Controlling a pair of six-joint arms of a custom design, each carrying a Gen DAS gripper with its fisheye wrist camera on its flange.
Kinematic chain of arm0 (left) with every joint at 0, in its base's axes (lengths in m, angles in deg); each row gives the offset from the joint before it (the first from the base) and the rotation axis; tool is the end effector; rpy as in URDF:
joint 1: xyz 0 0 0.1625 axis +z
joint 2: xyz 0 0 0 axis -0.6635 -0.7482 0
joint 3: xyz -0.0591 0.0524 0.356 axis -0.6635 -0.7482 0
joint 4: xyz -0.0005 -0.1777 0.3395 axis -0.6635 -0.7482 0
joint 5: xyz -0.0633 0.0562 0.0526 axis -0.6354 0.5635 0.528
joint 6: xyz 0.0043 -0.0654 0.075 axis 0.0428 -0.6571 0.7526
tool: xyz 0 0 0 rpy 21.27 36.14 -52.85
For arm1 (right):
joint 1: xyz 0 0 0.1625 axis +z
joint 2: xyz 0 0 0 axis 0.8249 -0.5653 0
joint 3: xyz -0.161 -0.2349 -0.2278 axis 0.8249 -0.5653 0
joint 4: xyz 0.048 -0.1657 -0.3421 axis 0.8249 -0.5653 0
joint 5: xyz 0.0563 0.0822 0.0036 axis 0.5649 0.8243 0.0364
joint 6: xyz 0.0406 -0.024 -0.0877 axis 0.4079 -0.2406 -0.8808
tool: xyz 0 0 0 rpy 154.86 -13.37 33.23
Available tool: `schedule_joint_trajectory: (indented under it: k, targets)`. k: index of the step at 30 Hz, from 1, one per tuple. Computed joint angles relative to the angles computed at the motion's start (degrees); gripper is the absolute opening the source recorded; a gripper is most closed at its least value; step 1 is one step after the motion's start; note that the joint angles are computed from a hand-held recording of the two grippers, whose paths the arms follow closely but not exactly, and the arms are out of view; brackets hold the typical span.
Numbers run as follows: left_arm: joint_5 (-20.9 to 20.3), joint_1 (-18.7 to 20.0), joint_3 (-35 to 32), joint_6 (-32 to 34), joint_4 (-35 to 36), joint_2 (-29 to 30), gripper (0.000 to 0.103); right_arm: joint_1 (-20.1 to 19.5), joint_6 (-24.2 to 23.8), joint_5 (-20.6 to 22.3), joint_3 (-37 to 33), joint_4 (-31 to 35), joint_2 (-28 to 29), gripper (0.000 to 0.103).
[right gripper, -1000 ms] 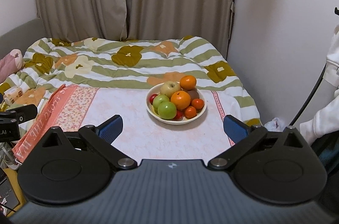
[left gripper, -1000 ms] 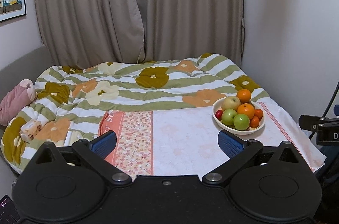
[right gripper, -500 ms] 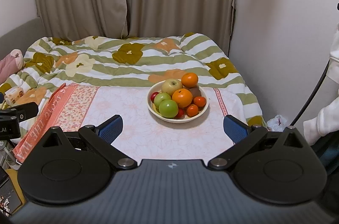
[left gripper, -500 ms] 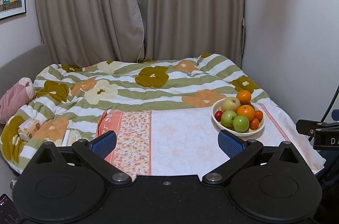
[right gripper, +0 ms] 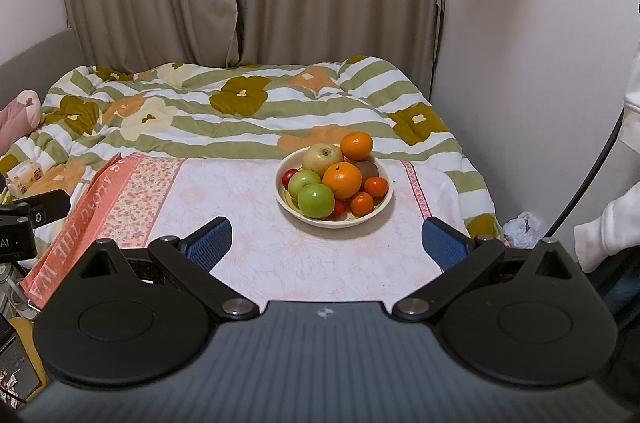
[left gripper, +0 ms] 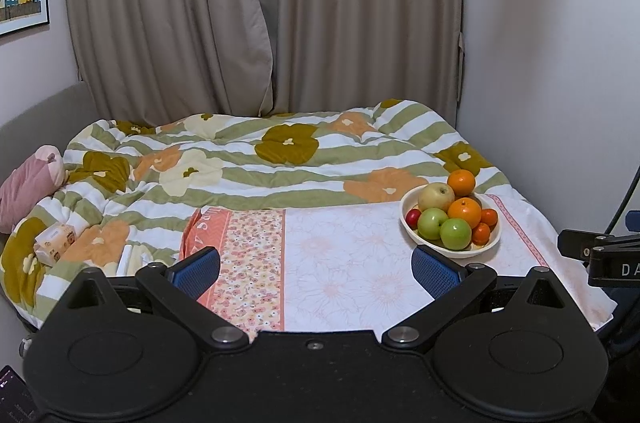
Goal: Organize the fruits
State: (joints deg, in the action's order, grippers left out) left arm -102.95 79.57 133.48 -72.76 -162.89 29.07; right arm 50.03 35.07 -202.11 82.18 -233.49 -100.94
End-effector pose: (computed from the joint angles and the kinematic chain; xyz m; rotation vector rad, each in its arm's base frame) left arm -0.3242 -0.5186 0.1450 0.8831 2.1958 -1.0394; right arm 0.1828 -0.4442 0.2688 0.1577 -1.9570 1.1885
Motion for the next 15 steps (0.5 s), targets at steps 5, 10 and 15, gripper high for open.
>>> schedule_joint_trajectory:
  k: [5,10,15]
  targets:
    - [0.05,0.15,-0.11,-0.18,0.02,0.25,0.103,-0.30,0.65,0.17,-0.10,0.52,0.17,0.103]
    - [-0.01,0.18,-0.13,-0.11,0.02,0.32,0.103,-0.33,0.69,0.14,-0.04,0.49,0.20,0.103]
    - [0.06,0.36,-0.02,0.82,-0.44,0.36,0.103,-0.35,0.82,0.14,-0.08,0.51,0.31,0.103]
